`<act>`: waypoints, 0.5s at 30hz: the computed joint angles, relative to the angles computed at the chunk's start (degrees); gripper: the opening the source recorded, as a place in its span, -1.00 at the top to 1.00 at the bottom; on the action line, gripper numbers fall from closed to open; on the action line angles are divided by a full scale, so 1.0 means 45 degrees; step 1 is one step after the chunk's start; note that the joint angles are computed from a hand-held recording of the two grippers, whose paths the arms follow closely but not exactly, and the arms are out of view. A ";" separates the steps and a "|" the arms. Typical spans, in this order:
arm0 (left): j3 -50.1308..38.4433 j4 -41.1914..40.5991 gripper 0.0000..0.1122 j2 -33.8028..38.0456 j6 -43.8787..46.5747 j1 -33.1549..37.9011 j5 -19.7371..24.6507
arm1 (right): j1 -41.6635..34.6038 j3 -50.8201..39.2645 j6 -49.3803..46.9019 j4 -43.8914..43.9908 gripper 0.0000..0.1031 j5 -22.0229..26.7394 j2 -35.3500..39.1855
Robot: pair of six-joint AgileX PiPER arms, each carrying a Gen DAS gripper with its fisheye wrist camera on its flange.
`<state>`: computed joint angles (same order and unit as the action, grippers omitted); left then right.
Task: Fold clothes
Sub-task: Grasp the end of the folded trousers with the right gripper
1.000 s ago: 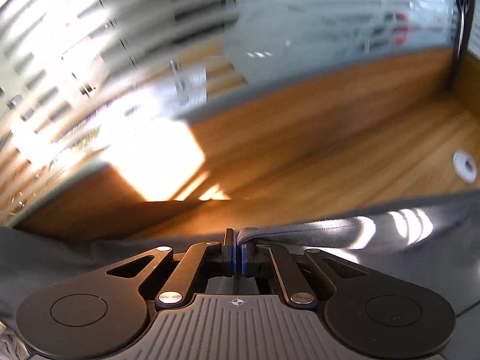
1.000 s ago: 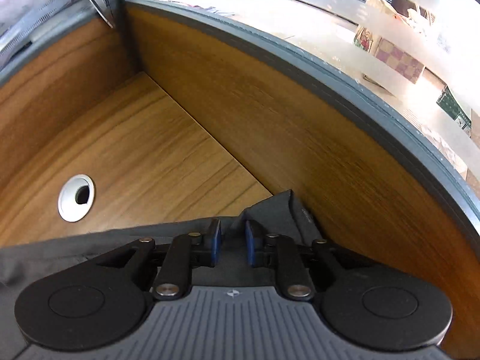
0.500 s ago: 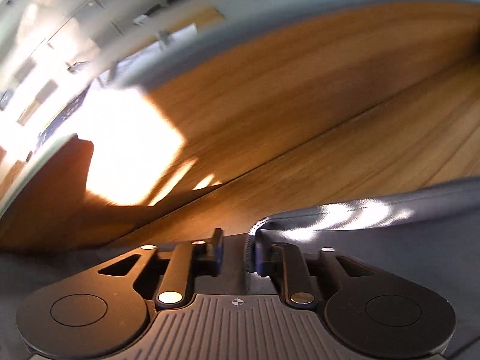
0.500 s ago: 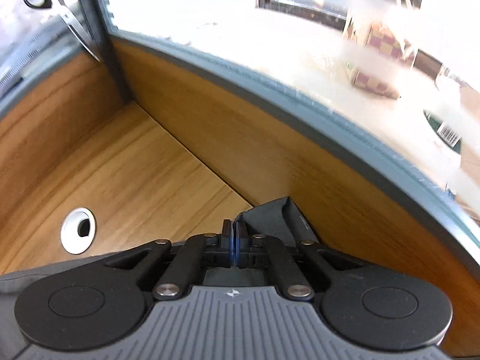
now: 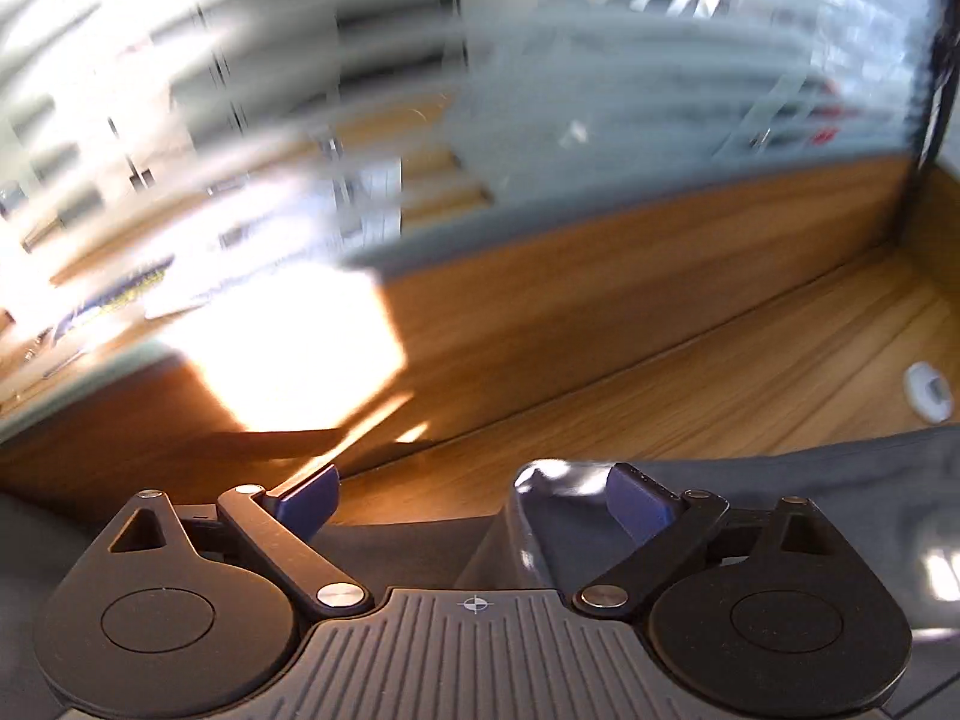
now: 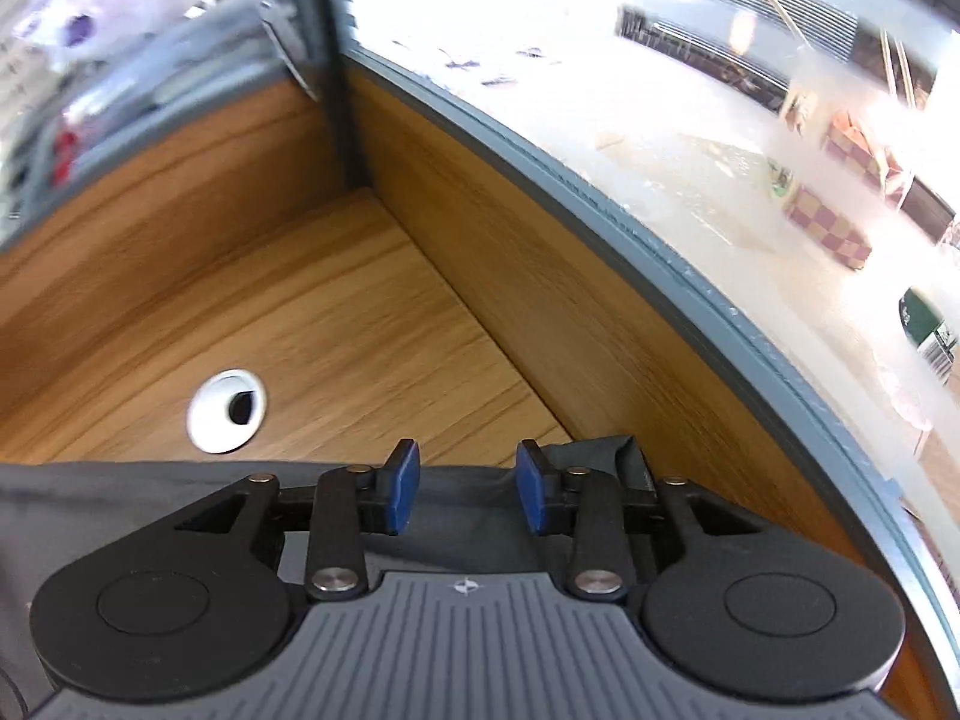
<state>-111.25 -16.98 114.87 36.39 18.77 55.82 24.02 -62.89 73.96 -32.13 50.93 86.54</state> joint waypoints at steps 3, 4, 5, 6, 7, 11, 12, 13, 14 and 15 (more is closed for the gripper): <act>0.1165 -0.0633 -0.72 -0.1257 0.0420 0.0477 0.0110 | 0.0333 0.0365 -0.0298 0.0275 0.21 0.0052 -0.0927; 0.1771 -0.0813 -0.72 -0.1757 0.0646 0.0605 0.0044 | 0.0443 0.0552 -0.0432 0.0406 0.21 0.0036 -0.1267; 0.2450 -0.0975 -0.72 -0.2288 0.0905 0.0708 -0.0058 | 0.0635 0.0776 -0.0506 0.0496 0.21 0.0122 -0.1662; 0.3087 -0.1136 -0.72 -0.2804 0.1161 0.0816 -0.0127 | 0.0866 0.0922 -0.0487 0.0508 0.20 0.0295 -0.1974; 0.3806 -0.1361 -0.72 -0.3347 0.1498 0.0933 -0.0204 | 0.1148 0.1154 -0.0398 0.0489 0.19 0.0452 -0.2326; 0.6925 -0.2267 -0.72 -0.5398 0.3149 0.1166 -0.0629 | 0.2659 0.2174 0.0338 0.0364 0.18 0.1474 -0.3845; 0.7795 -0.2497 -0.72 -0.5981 0.3650 0.1234 -0.0721 | 0.3171 0.2437 0.0654 0.0288 0.18 0.1836 -0.4247; 0.8507 -0.2692 -0.72 -0.6468 0.4009 0.1262 -0.0738 | 0.3696 0.2709 0.0954 0.0230 0.18 0.2128 -0.4610; 0.9096 -0.2857 -0.72 -0.6878 0.4249 0.1252 -0.0703 | 0.4265 0.2964 0.1285 0.0169 0.18 0.2441 -0.4957; 0.9622 -0.2987 -0.72 -0.7256 0.4386 0.1232 -0.0648 | 0.4885 0.3200 0.1657 0.0103 0.18 0.2784 -0.5290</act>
<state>-67.95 -30.42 82.22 56.13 24.32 52.90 46.00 -48.49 81.41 -31.67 63.46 62.73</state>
